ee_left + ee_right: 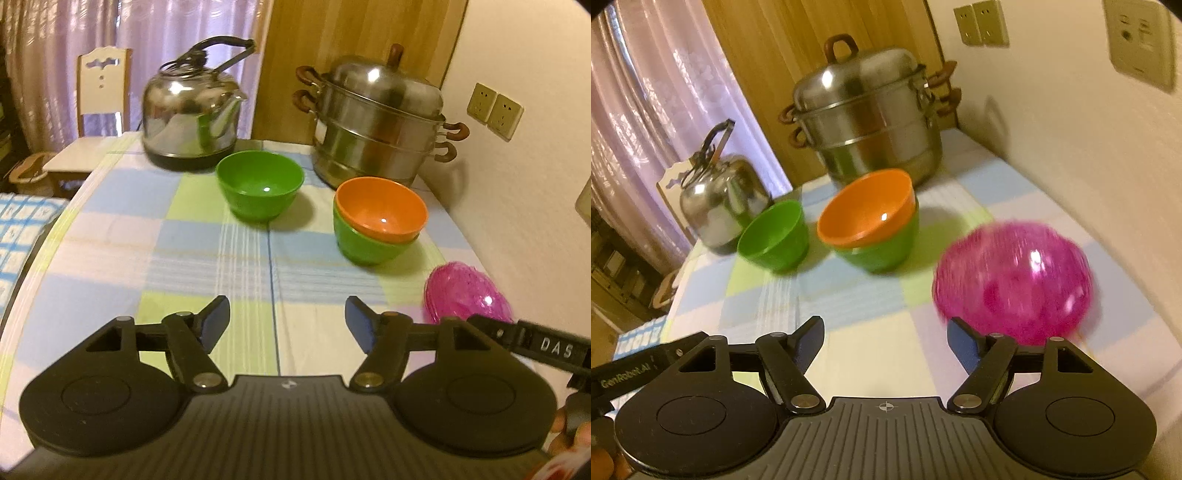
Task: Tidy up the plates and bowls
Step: 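Move the open left tool to the green bowl beside the kettle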
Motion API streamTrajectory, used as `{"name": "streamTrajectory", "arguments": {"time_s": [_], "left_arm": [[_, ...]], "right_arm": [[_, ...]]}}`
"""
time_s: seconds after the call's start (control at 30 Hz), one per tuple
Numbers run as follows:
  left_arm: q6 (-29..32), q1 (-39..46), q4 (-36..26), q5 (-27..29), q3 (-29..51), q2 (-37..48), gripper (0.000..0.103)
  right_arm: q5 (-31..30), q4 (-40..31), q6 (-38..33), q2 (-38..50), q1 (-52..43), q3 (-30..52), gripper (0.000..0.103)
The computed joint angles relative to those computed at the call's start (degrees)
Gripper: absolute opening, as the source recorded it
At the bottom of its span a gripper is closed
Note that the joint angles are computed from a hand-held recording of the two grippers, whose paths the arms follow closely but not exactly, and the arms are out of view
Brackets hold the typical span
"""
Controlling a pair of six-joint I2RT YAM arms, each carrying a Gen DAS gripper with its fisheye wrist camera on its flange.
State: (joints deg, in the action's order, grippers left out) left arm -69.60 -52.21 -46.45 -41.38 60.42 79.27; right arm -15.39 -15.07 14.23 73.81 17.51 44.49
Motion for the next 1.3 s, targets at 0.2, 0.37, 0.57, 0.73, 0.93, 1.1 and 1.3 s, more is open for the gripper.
{"name": "streamTrajectory", "arguments": {"time_s": [0.2,0.37,0.57,0.73,0.93,1.1,1.3], "left_arm": [[-11.5,-7.6,-11.3,-3.2,1.6,-2.0,0.067],[-17.2,-11.8,-17.5,-4.9,3.1,-2.2,0.068],[-19.8,-13.1,-20.3,-5.8,3.7,-2.8,0.069],[-19.8,-13.3,-20.5,-6.1,4.0,-2.8,0.069],[-19.0,-12.8,-20.0,-6.0,4.1,-2.7,0.073],[-16.7,-11.4,-18.2,-5.3,4.0,-2.8,0.075],[-13.3,-8.7,-14.0,-4.5,1.6,-4.0,0.079]], "right_arm": [[0.8,-7.1,-0.5,-10.0,2.5,-3.3,0.074],[2.3,-10.3,-0.3,-14.6,5.0,-4.3,0.074],[2.5,-11.7,-0.1,-15.4,5.9,-3.8,0.074],[2.4,-11.8,0.1,-15.6,6.0,-3.8,0.074],[1.8,-12.1,0.3,-14.8,5.5,-3.4,0.074],[1.4,-12.0,0.7,-13.8,5.1,-3.3,0.074],[0.9,-11.2,0.7,-11.4,4.8,-2.5,0.075]]}}
